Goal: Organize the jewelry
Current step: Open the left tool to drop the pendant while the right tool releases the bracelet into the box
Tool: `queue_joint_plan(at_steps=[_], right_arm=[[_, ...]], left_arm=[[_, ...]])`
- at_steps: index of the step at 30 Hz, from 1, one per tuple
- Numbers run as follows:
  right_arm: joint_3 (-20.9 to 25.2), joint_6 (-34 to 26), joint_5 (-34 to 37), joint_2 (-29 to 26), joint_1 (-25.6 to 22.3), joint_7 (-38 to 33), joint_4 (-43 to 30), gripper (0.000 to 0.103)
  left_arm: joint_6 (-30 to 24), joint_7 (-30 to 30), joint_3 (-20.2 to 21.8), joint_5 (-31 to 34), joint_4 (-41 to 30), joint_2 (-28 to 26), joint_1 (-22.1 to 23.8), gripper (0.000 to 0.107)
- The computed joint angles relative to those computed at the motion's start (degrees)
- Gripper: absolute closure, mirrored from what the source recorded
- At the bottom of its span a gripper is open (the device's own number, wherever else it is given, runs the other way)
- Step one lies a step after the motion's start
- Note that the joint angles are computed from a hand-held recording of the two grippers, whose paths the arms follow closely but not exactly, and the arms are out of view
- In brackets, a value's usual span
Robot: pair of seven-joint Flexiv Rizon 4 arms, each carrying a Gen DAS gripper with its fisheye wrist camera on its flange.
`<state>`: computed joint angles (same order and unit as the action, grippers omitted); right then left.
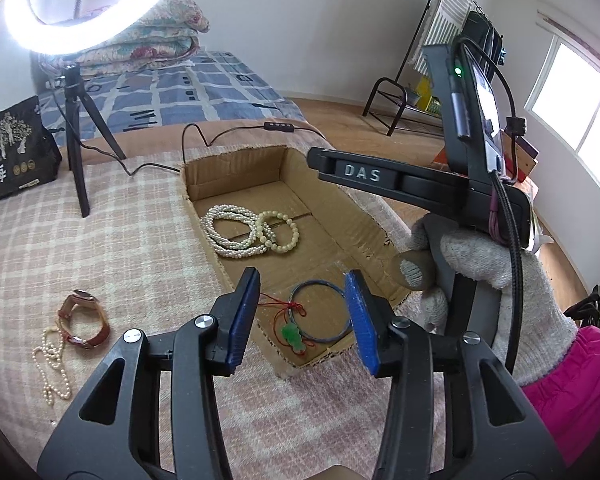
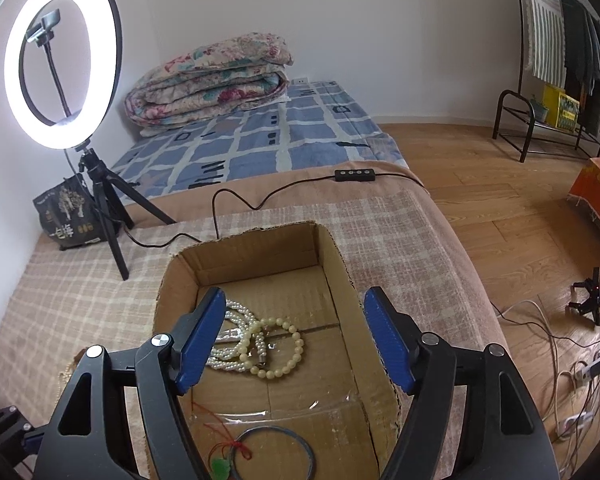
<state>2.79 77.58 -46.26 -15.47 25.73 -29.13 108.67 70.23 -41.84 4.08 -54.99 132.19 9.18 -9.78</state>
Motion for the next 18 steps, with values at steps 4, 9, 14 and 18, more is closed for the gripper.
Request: queue_joint_plan(at_steps=[4,9,14,18], right_arm=[[0.52,-1.16,-0.63,1.75,0.04,0.46,0.65,0.031],[2.08,-2.83,-1.05,4.01,-0.28,0.59,1.27,0.031],[3.98,-4.55,-0.99,6.04,-0.35,0.91,1.93,0.03],[4.86,-4.82,-3.99,8.16,-0.28,3.7,3.41,0.03]], left_arm=[[-1.13,-1.33,1.11,0.79,0.53,2.0,0.81,0.062],[-2.94,-2.04,3.07,4.0,1.19,4.82,2.63,0.062],[-4.98,-2.64,5.61,5.74,0.98,7.07,5.06,0.062],[-7.08,-2.69,7.61,6.49,0.44,8.18,7.51,0.062]])
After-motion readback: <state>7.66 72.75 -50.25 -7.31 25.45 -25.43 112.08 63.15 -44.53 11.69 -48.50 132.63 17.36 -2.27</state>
